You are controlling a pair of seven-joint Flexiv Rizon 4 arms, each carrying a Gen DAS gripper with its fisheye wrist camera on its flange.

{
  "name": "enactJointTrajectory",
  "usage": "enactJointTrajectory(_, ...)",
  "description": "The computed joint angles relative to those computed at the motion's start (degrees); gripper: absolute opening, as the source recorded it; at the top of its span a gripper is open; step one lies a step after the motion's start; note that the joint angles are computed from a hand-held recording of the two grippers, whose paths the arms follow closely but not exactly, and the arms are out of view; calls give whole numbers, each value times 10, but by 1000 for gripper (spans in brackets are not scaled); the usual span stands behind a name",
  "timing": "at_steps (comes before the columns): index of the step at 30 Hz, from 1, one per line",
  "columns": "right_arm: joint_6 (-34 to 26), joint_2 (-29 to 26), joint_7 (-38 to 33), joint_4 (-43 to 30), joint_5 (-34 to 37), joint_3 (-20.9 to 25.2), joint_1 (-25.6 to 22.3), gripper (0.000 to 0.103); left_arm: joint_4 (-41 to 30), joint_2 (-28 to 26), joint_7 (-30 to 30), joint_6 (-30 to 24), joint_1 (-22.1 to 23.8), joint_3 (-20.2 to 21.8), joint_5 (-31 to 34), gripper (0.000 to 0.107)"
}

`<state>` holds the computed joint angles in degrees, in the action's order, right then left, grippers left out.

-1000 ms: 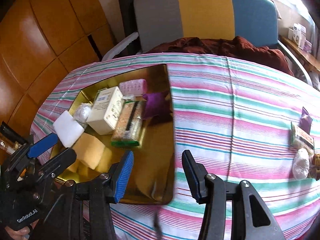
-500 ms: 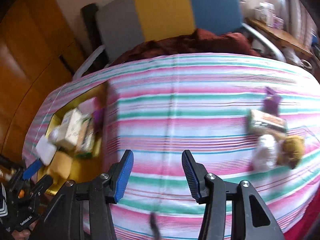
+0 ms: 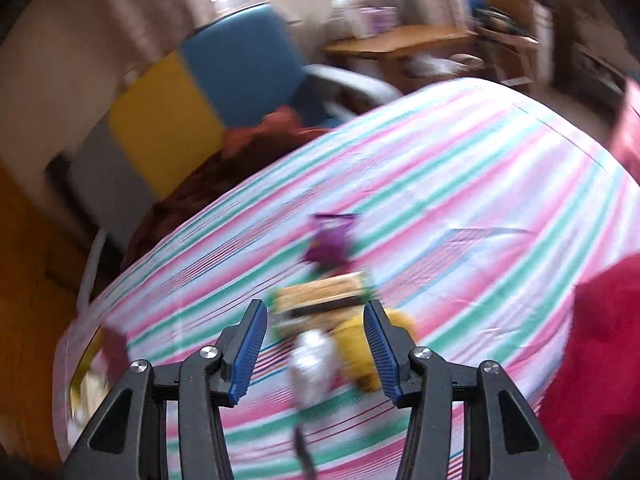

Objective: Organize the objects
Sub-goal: 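Withdraw both tools from the gold tray toward the remaining items, then grasp the wrapped white ball with the left tool while the right tool grasps the yellow plush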

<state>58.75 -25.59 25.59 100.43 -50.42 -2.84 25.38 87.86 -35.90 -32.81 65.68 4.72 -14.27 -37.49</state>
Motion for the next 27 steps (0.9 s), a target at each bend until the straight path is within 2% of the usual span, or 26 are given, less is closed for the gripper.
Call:
enactJointTrajectory(3,25,11,63,35,-13,-10,-6,52,-8,0,5,-11,-5,-4,4,69)
enactJointTrajectory(5,40,19,109,46,-72,-31,2,53,-18,-2,4,-25,-12,-3,10,69)
enactJointTrajectory(11,25,4,70,21,-71,-9,-7,53,-45,-10,20,-70,-38,-12,21,69)
enactJointTrajectory(15,47,11,115,34,-111,-22,-7,53,-78,-27,22,-103,-64,-10,36,69)
enactJointTrajectory(19,67,16,162,45,-151,-23,-17,53,-132,-58,-2,-146,-97,0,65,68)
enactJointTrajectory(23,76,10,159,38,-159,-17,-27,53,-200,-97,-35,-228,-123,7,90,67)
enactJointTrajectory(27,89,10,166,39,-175,-19,-30,53,-243,-126,-55,-270,-146,11,108,67)
